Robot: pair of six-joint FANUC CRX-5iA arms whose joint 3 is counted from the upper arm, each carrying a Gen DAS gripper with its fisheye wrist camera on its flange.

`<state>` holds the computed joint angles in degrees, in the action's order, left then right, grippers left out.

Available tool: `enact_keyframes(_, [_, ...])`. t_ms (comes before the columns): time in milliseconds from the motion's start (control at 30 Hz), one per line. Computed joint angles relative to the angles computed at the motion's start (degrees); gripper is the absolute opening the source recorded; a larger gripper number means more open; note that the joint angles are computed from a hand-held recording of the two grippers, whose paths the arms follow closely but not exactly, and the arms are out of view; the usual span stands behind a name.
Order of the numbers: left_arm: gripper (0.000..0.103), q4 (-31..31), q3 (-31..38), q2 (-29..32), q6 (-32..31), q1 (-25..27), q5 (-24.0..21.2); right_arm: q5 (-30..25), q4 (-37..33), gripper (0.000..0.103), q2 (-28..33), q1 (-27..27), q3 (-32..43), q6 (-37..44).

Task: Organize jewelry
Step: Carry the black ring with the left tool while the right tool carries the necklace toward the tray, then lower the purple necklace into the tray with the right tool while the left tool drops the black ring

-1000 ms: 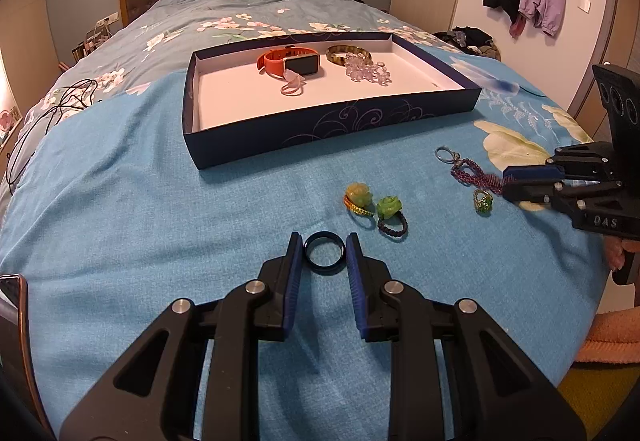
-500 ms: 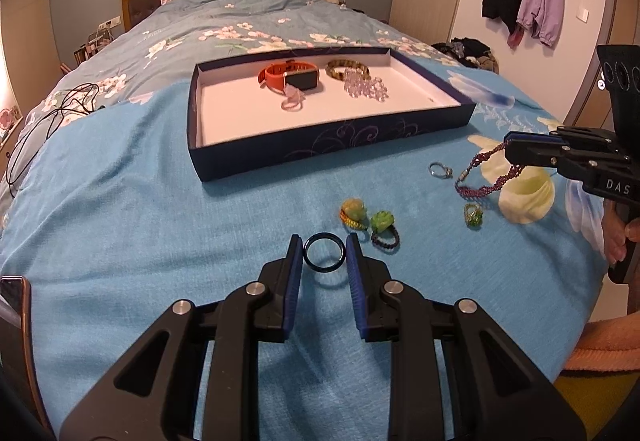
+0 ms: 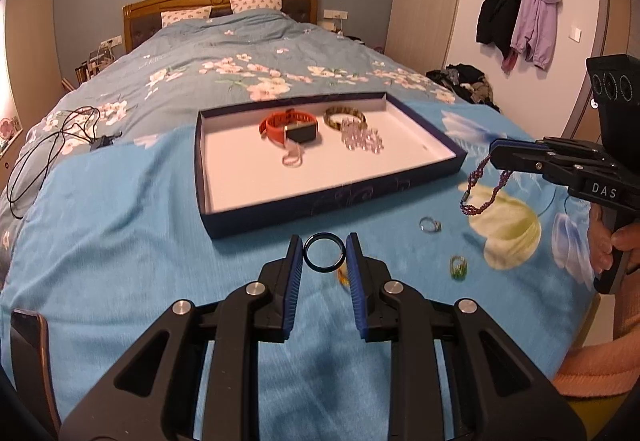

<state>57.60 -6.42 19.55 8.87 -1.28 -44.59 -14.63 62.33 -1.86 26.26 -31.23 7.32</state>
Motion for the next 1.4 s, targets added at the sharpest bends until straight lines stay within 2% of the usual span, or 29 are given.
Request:
enact_keyframes(333, [0.022, 1.82, 4.19, 2.16, 0.6, -1.49, -0.03, 3.71, 9.02, 0.008, 1.31, -4.42, 2.02, -5.68])
enact_keyframes(433, [0.022, 1.23, 6.15, 3.3, 1.83, -1.92, -0.18, 5.26, 10.59, 0.008, 1.91, -5.73, 2.69, -6.96])
enact_keyframes(533, [0.022, 0.37, 7.81, 4.28, 3.04, -2.26, 0.05, 6.35, 9.3, 0.008, 2.97, -6.58, 3.83, -6.35])
enact_keyframes(733, [0.022, -1.53, 10.89, 6.25, 5.46, -2.95, 0.46, 4.56, -1.43, 0.008, 5.7, -5.37, 7.57, 2.6])
enact_keyframes(800, [0.022, -2.29, 12.12, 7.05, 6.27, -3.18, 0.44, 4.35, -8.22, 0.008, 6.71, -4.73, 9.43, 8.08])
enact_keyframes(1000, [0.022, -5.6, 16.49, 9.94, 10.23, -3.81, -0.08, 2.27, -20.55, 0.008, 9.25, -3.85, 14.05, 18.31])
enact_keyframes(1400, [0.022, -11.06, 24.28, 15.04, 17.06, -4.83, -1.68, -1.3, -32.63, 0.008, 13.22, -4.02, 20.75, 29.24])
